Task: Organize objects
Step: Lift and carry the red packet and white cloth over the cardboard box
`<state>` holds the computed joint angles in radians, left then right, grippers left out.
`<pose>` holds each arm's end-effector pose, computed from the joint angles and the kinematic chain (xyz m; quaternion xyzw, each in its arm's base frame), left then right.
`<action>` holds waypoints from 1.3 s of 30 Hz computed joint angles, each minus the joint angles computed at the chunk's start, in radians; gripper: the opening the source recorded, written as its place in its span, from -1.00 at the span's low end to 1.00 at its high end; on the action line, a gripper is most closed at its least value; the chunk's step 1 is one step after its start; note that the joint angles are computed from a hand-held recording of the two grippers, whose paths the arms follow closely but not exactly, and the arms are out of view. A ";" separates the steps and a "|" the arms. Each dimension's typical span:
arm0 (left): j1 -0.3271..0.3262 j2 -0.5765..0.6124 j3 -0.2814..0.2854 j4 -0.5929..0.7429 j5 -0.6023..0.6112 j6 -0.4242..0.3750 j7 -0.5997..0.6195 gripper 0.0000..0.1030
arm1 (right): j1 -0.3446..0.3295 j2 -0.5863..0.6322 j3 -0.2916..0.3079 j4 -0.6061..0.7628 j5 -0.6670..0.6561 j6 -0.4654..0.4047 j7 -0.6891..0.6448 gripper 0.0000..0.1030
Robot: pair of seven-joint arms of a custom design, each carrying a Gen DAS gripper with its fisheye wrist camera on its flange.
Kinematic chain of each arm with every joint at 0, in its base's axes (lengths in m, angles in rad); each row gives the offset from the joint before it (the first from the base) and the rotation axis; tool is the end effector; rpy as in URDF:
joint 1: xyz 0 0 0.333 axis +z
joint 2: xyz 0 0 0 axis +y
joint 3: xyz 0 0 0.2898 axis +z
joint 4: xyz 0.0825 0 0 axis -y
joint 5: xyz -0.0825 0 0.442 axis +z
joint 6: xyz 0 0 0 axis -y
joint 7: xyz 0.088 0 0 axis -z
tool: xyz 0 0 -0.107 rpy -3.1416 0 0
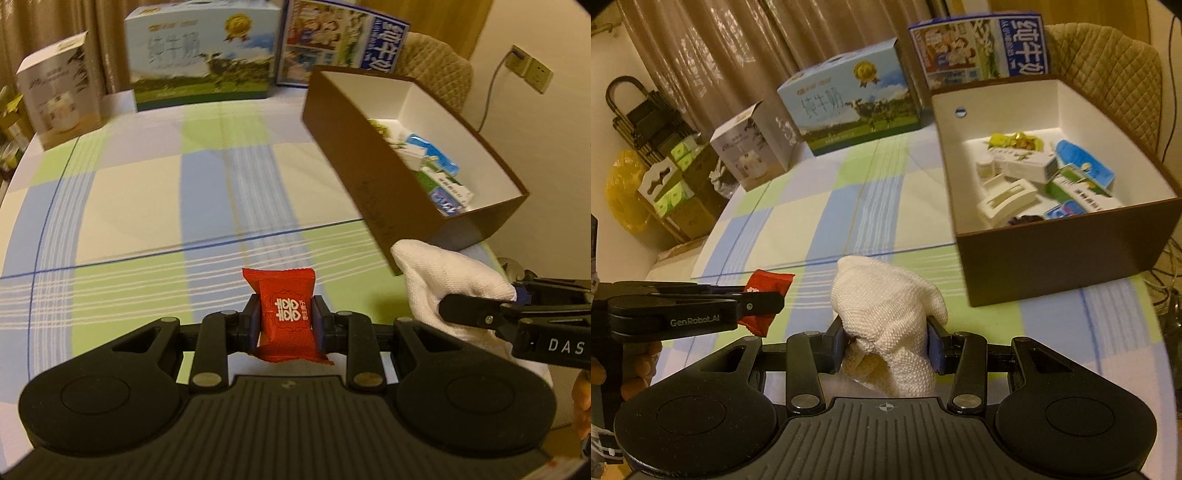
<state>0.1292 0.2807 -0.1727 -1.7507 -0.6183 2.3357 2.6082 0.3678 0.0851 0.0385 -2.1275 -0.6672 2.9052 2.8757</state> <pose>0.7086 -0.0326 0.3962 -0.4022 0.8627 -0.3006 0.0599 0.5719 0.2865 0.3798 -0.5508 0.7494 -0.1558 0.3329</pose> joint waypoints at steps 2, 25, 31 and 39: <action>-0.005 -0.018 -0.008 -0.017 -0.010 0.003 0.008 -0.55 | -0.007 -0.036 -0.006 -0.033 -0.026 0.010 0.017 -0.21; -0.187 0.050 -0.082 0.101 -0.020 0.111 -0.083 -0.55 | -0.267 -0.088 -0.017 -0.042 -0.005 0.100 -0.236 -0.21; -0.248 0.221 -0.098 0.303 0.144 0.140 -0.229 -0.55 | -0.260 0.060 -0.063 0.105 0.206 0.090 -0.502 -0.21; -0.353 0.520 -0.078 0.712 0.388 0.067 -0.429 -0.55 | -0.273 0.252 -0.076 0.321 0.437 0.059 -0.736 -0.21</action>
<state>-0.2235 0.8003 -0.2509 -1.0386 -0.2298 2.4024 2.1790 0.0951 0.3374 -0.0371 -1.8063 -0.2301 2.9638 2.1400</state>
